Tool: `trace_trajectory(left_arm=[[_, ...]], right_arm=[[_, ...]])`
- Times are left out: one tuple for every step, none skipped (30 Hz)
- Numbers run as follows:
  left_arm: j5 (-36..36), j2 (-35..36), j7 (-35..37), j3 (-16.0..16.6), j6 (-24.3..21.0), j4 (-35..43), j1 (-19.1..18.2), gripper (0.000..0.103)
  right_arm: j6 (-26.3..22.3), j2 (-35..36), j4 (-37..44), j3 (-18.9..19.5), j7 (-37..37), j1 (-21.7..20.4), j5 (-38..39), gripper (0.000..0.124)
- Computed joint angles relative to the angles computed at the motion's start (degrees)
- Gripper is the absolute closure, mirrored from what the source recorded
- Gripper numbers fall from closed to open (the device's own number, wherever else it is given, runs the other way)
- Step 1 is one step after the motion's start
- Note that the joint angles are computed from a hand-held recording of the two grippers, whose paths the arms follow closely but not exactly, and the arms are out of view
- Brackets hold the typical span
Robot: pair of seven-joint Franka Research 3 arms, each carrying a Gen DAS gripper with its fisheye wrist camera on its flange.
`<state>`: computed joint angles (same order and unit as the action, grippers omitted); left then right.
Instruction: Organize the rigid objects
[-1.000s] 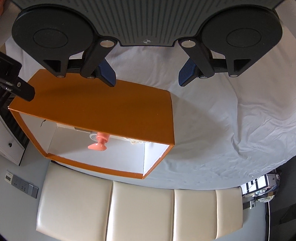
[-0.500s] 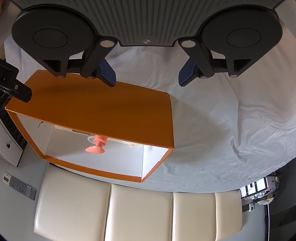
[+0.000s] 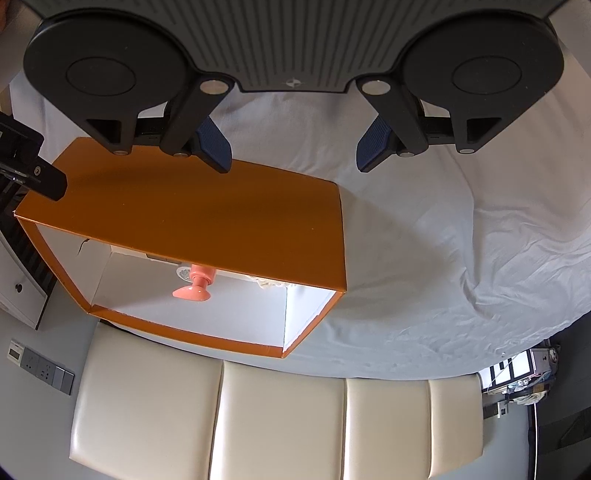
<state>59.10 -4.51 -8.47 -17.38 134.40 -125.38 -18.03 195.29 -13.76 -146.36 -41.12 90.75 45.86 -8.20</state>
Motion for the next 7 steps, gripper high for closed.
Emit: trace_trajectory(left_arm=[[-0.03,-0.01,-0.01,0.00,-0.03,-0.01,-0.02,0.013],[-0.01,-0.03,-0.04,0.00,0.00,-0.03,-0.03,0.013],[0.01,-0.01,-0.04,0.01,0.03,-0.01,-0.03,0.013],[-0.02,0.02,-0.05,0.00,-0.07,0.02,-0.04,0.013],[-0.07,0.02,-0.06,0.00,-0.10,0.02,-0.06,0.013],[-0.12,0.02,-0.05,0.02,-0.09,0.02,-0.06,0.013],[-0.22,0.01,0.00,0.04,-0.10,0.04,-0.05,0.013]], right_arm=[[0.00,0.00,0.00,0.00,0.02,-0.01,-0.02,0.024],[0.02,-0.01,0.02,-0.24,0.11,0.22,-0.12,0.024],[0.02,0.00,0.02,-0.23,0.12,0.21,-0.13,0.024],[-0.10,0.00,0.04,-0.20,0.14,0.19,-0.13,0.024],[-0.17,-0.02,0.07,-0.24,0.12,0.23,-0.09,0.024],[-0.19,-0.04,0.07,-0.30,0.04,0.30,-0.04,0.024],[-0.19,-0.05,0.07,-0.31,-0.04,0.33,0.05,0.024]])
